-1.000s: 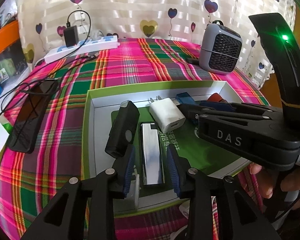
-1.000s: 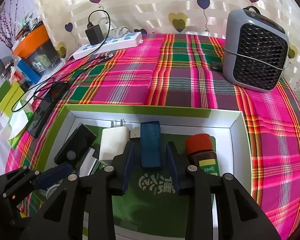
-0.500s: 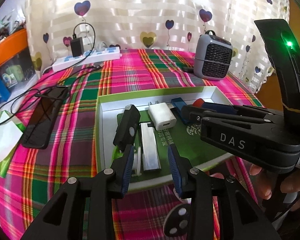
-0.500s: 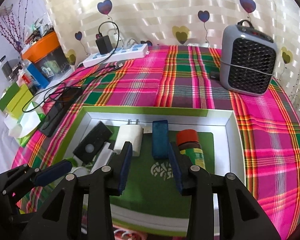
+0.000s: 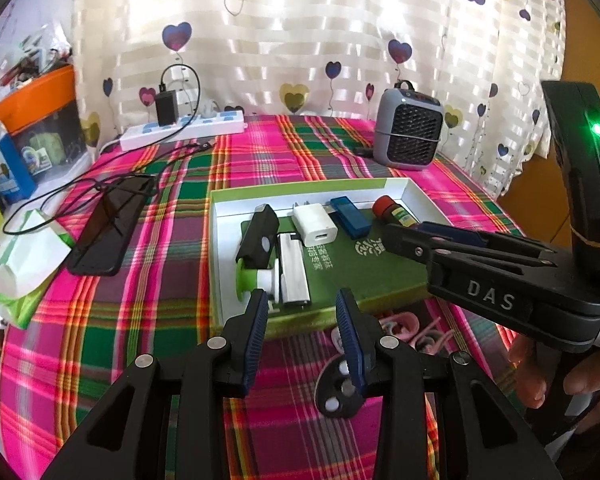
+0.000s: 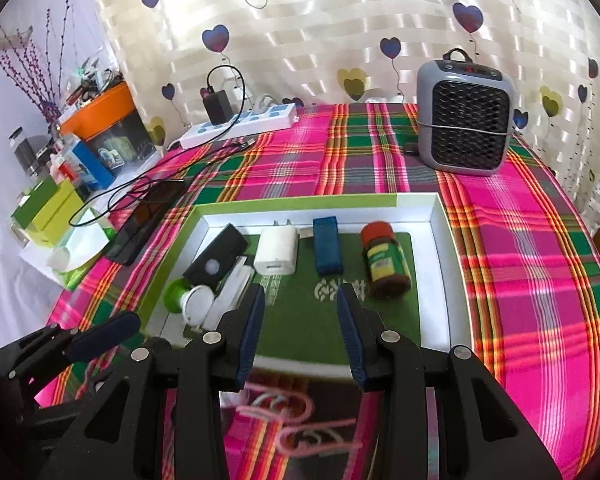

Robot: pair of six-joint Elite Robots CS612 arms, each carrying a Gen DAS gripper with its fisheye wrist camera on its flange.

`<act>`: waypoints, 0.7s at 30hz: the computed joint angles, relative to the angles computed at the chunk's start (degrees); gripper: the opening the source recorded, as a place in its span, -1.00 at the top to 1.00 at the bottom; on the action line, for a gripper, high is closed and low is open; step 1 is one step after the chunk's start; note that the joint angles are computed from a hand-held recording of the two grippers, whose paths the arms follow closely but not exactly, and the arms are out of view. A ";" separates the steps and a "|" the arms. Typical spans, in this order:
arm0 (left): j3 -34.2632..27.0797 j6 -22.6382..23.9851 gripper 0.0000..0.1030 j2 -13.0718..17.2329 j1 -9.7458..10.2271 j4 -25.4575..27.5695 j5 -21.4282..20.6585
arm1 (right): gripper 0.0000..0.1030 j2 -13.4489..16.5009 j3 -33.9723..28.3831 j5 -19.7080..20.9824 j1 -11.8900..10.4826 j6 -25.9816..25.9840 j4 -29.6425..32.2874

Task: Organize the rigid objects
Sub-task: 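Withdraw both open tools from the box toward the remaining items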

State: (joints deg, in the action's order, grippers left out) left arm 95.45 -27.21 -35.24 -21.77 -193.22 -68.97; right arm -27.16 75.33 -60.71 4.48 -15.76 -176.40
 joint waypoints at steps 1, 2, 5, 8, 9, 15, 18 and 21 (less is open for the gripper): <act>0.40 0.01 0.33 -0.13 -0.16 -0.30 0.26 | 0.24 -0.16 0.53 0.20 -0.11 0.24 -0.61; 0.88 -0.15 0.33 -0.28 -0.31 -0.72 0.49 | 0.24 -0.42 1.28 0.20 -0.23 0.46 -1.30; 2.09 -0.53 0.33 -0.55 -0.73 -1.76 0.98 | 0.24 -0.97 3.13 -0.49 -0.37 0.38 -3.60; 2.94 -0.63 0.33 -0.75 -1.05 -2.22 0.82 | 0.24 -1.38 4.77 -1.18 -0.53 -0.19 -5.22; 3.19 -0.55 0.33 -0.80 -1.18 -2.41 0.97 | 0.24 -1.48 5.14 -1.19 -0.60 -0.29 -5.43; 4.73 -0.70 0.33 -0.92 -1.66 -4.28 0.67 | 0.24 -1.99 7.62 -1.28 -1.10 -0.35 -7.90; 5.10 -1.17 0.33 -0.90 -1.64 -4.28 -0.02 | 0.24 -2.08 8.44 -0.91 -1.45 -0.24 -8.32; 5.39 -1.73 0.33 -0.79 -1.65 -4.58 -0.47 | 0.24 -2.12 9.02 -0.93 -1.78 0.36 -8.25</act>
